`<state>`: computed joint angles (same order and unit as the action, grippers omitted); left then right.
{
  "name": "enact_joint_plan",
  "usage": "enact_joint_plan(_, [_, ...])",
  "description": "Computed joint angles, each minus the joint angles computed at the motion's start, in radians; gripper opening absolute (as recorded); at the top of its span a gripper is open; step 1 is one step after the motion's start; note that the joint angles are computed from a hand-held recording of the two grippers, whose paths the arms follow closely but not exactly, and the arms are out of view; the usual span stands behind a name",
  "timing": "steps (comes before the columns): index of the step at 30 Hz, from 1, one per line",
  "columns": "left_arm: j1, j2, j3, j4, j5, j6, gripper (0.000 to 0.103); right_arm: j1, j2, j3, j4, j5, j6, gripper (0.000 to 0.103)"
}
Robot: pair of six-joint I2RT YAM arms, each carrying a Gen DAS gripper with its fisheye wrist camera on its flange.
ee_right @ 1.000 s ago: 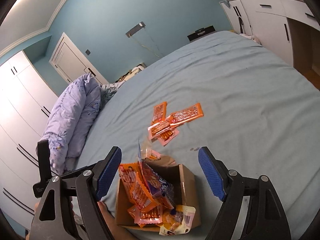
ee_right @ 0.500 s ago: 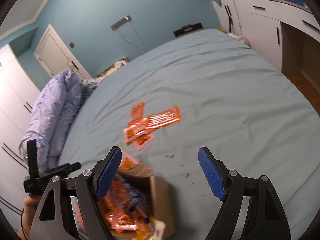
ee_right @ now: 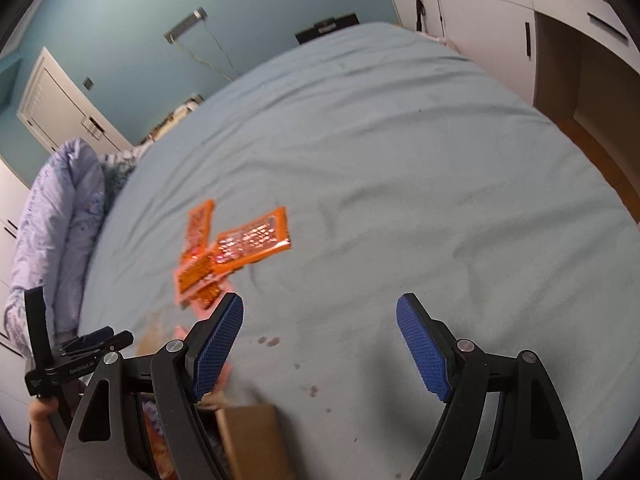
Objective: Organize snacks
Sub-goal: 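Move both grippers back over the remaining sausage packets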
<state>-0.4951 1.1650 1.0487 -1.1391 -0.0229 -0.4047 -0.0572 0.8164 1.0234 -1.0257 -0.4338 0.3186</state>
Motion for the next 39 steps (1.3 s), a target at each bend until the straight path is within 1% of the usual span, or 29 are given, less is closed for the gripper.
enact_joint_plan(2, [0.007, 0.044, -0.009, 0.020, 0.058, 0.025, 0.077, 0.029, 0.047, 0.013, 0.025, 0.014, 0.016, 0.079])
enact_joint_plan(5, [-0.006, 0.121, -0.019, 0.029, 0.126, 0.042, 0.073, 0.057, 0.121, 0.024, 0.071, 0.018, 0.044, 0.079])
enact_joint_plan(6, [-0.008, 0.147, -0.020, 0.025, 0.145, 0.044, 0.065, 0.060, 0.140, 0.021, 0.086, 0.015, 0.048, 0.079])
enact_joint_plan(7, [-0.013, 0.169, -0.020, 0.021, 0.158, 0.045, 0.060, 0.063, 0.161, 0.020, 0.101, 0.013, 0.052, 0.079])
enact_joint_plan(8, [-0.021, 0.189, -0.019, 0.018, 0.161, 0.045, 0.052, 0.068, 0.176, 0.019, 0.112, 0.011, 0.058, 0.079])
enact_joint_plan(10, [-0.052, 0.204, -0.011, 0.024, 0.133, 0.048, 0.050, 0.073, 0.213, 0.020, 0.135, -0.003, 0.066, 0.079])
enact_joint_plan(11, [-0.060, 0.215, -0.003, 0.024, 0.133, 0.054, 0.047, 0.077, 0.233, 0.025, 0.144, -0.008, 0.070, 0.079])
enact_joint_plan(13, [-0.064, 0.229, 0.008, 0.032, 0.134, 0.045, 0.044, 0.079, 0.273, 0.033, 0.169, -0.009, 0.074, 0.079])
enact_joint_plan(14, [-0.064, 0.235, 0.012, 0.037, 0.134, 0.037, 0.039, 0.082, 0.293, 0.038, 0.179, -0.011, 0.075, 0.079])
enact_joint_plan(15, [-0.065, 0.236, 0.016, 0.040, 0.126, 0.031, 0.031, 0.080, 0.306, 0.040, 0.186, -0.014, 0.072, 0.079])
enact_joint_plan(16, [-0.059, 0.238, 0.024, 0.040, 0.125, 0.030, 0.026, 0.084, 0.319, 0.042, 0.192, -0.013, 0.070, 0.079])
enact_joint_plan(17, [-0.049, 0.232, 0.025, 0.044, 0.124, 0.023, 0.006, 0.093, 0.339, 0.050, 0.199, -0.008, 0.066, 0.079])
enact_joint_plan(18, [-0.031, 0.227, 0.023, 0.048, 0.107, 0.006, 0.000, 0.096, 0.349, 0.053, 0.202, -0.006, 0.061, 0.079])
enact_joint_plan(19, [-0.009, 0.231, 0.018, 0.051, 0.115, 0.000, 0.000, 0.100, 0.357, 0.053, 0.205, -0.005, 0.055, 0.079])
enact_joint_plan(21, [0.051, 0.226, -0.013, 0.081, 0.186, -0.014, 0.000, 0.119, 0.379, 0.061, 0.220, 0.001, 0.048, 0.079])
enact_joint_plan(22, [0.060, 0.225, -0.015, 0.084, 0.200, -0.019, 0.000, 0.128, 0.389, 0.064, 0.230, 0.000, 0.043, 0.079])
enact_joint_plan(24, [0.062, 0.221, -0.005, 0.082, 0.197, -0.022, 0.000, 0.148, 0.416, 0.077, 0.243, -0.009, 0.017, 0.079])
enact_joint_plan(27, [0.066, 0.201, 0.012, 0.054, 0.156, -0.031, 0.000, 0.192, 0.468, 0.107, 0.269, -0.028, -0.029, 0.079])
enact_joint_plan(29, [0.081, 0.196, 0.022, 0.035, 0.155, -0.032, 0.000, 0.238, 0.498, 0.135, 0.282, 0.023, -0.060, 0.079])
enact_joint_plan(31, [0.086, 0.193, 0.037, 0.015, 0.136, -0.027, 0.000, 0.296, 0.530, 0.174, 0.299, 0.126, -0.114, 0.079])
enact_joint_plan(32, [0.075, 0.197, 0.047, 0.004, 0.111, -0.023, 0.000, 0.322, 0.551, 0.197, 0.304, 0.166, -0.159, 0.079])
enact_joint_plan(33, [0.091, 0.194, 0.055, -0.005, 0.080, 0.004, 0.002, 0.351, 0.583, 0.229, 0.300, 0.203, -0.229, 0.079])
enact_joint_plan(34, [0.087, 0.195, 0.061, -0.007, 0.070, 0.003, 0.004, 0.381, 0.618, 0.260, 0.288, 0.241, -0.295, 0.079])
enact_joint_plan(35, [0.086, 0.201, 0.072, -0.011, 0.071, 0.004, 0.014, 0.416, 0.660, 0.297, 0.267, 0.297, -0.359, 0.079])
enact_joint_plan(36, [0.087, 0.206, 0.074, -0.007, 0.074, 0.007, 0.022, 0.450, 0.709, 0.332, 0.251, 0.361, -0.421, 0.079])
enact_joint_plan(37, [0.087, 0.209, 0.076, -0.002, 0.071, 0.006, 0.037, 0.468, 0.743, 0.353, 0.249, 0.388, -0.461, 0.085])
enact_joint_plan(38, [0.093, 0.215, 0.084, 0.000, 0.062, 0.013, 0.049, 0.478, 0.764, 0.361, 0.269, 0.402, -0.484, 0.088])
enact_joint_plan(39, [0.084, 0.221, 0.093, 0.000, 0.041, 0.009, 0.053, 0.477, 0.782, 0.367, 0.300, 0.398, -0.494, 0.092])
